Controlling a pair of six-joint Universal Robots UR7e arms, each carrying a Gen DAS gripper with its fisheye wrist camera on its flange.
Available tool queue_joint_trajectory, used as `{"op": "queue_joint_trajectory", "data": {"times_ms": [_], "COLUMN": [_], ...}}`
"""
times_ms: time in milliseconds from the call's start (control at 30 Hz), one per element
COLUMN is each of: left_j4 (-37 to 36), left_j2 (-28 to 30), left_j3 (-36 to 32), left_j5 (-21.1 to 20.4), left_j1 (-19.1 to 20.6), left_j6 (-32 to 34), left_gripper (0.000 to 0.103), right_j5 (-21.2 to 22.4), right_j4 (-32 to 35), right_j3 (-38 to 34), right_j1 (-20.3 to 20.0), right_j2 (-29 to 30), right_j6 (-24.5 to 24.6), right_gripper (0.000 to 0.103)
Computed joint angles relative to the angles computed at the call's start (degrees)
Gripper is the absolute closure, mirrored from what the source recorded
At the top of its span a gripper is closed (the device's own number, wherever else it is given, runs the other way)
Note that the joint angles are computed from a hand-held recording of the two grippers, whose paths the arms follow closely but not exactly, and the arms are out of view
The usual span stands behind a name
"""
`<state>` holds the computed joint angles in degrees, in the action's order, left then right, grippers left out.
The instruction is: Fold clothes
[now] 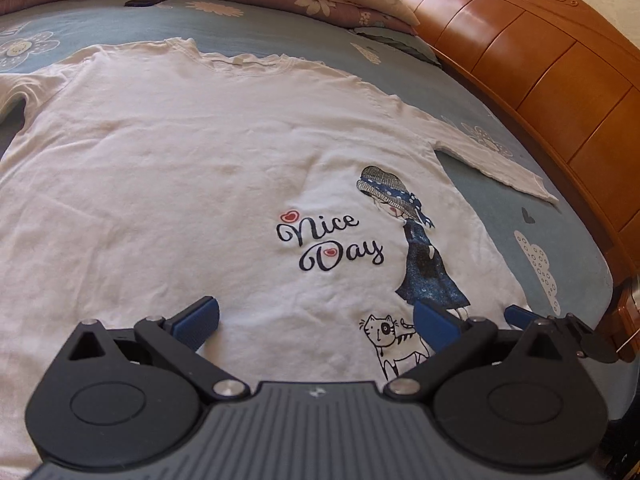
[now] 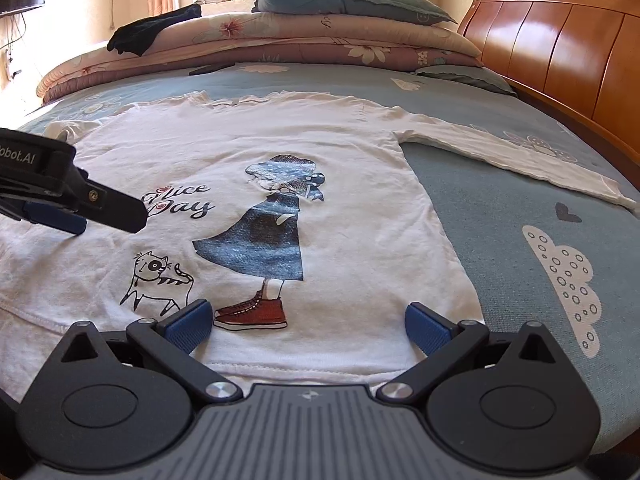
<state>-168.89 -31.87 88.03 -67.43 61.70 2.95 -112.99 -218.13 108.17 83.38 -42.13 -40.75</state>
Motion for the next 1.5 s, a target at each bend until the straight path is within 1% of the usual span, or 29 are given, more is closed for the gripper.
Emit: {"op": "queue_joint_trajectory", "data": {"times_ms": [67,133,233,333,400,500,600,700,767,833,933,967,1167,1300,1433,1500], "left_j4": [0.8,0.3,-0.2,0.6,2.3,5.9,8.6,11.8,12.7,12.3,9.1,8.3,5.9,9.6,8.1,8.6], "left_j2": [-1.3,-2.3,-2.7,-1.1,0.9,4.8,9.1,12.7,13.9,13.9,12.3,11.7,7.8,6.8,6.6,7.1], "left_j3": [1.1,1.3,-1.4,-7.2,-12.4,-21.0,-28.9,-35.2,-37.0,-36.8,-33.2,-32.1,-26.2,-26.6,-26.8,-28.2], "left_j5": [-0.1,1.5,3.8,5.7,6.7,6.3,6.3,6.5,7.2,6.9,6.3,6.6,7.4,8.1,5.5,3.6], "left_j1": [-0.1,-0.2,0.5,1.9,2.9,4.4,5.5,6.4,6.8,7.3,7.6,7.6,7.9,7.6,6.9,6.7], "left_j6": [0.0,0.2,1.0,2.3,2.2,1.8,2.2,2.3,2.6,3.1,5.0,5.3,4.2,0.9,3.9,5.4], "left_gripper": [0.0,0.0,0.0,0.0,0.0,0.0,0.0,0.0,0.0,0.0,0.0,0.0,0.0,0.0,0.0,0.0], "right_j5": [-0.4,-0.8,-2.0,-2.4,-2.2,-1.9,-0.9,-0.3,-0.2,0.2,0.4,0.4,0.5,0.5,0.4,0.4], "right_j4": [-0.2,-0.2,0.3,-0.3,-1.0,-1.4,-2.0,-1.9,-2.3,-2.1,-2.1,-2.2,-3.3,-3.7,-3.9,-3.9], "right_j3": [0.0,0.0,-0.1,-0.4,-0.8,-1.7,-2.1,-2.6,-2.9,-2.9,-3.0,-3.0,-2.8,-2.8,-2.8,-2.8], "right_j1": [0.1,0.2,0.6,0.7,0.7,0.8,0.7,0.8,0.8,0.7,0.6,0.6,0.6,0.6,0.7,0.7], "right_j2": [0.1,0.1,0.1,0.5,1.0,1.5,2.0,2.5,2.9,2.8,2.9,2.9,3.3,3.4,3.5,3.5], "right_j6": [0.4,0.8,1.6,1.7,1.6,2.5,1.8,0.9,0.2,0.2,0.3,0.2,0.0,-0.1,0.0,0.0], "right_gripper": [0.0,0.0,0.0,0.0,0.0,0.0,0.0,0.0,0.0,0.0,0.0,0.0,0.0,0.0,0.0,0.0]}}
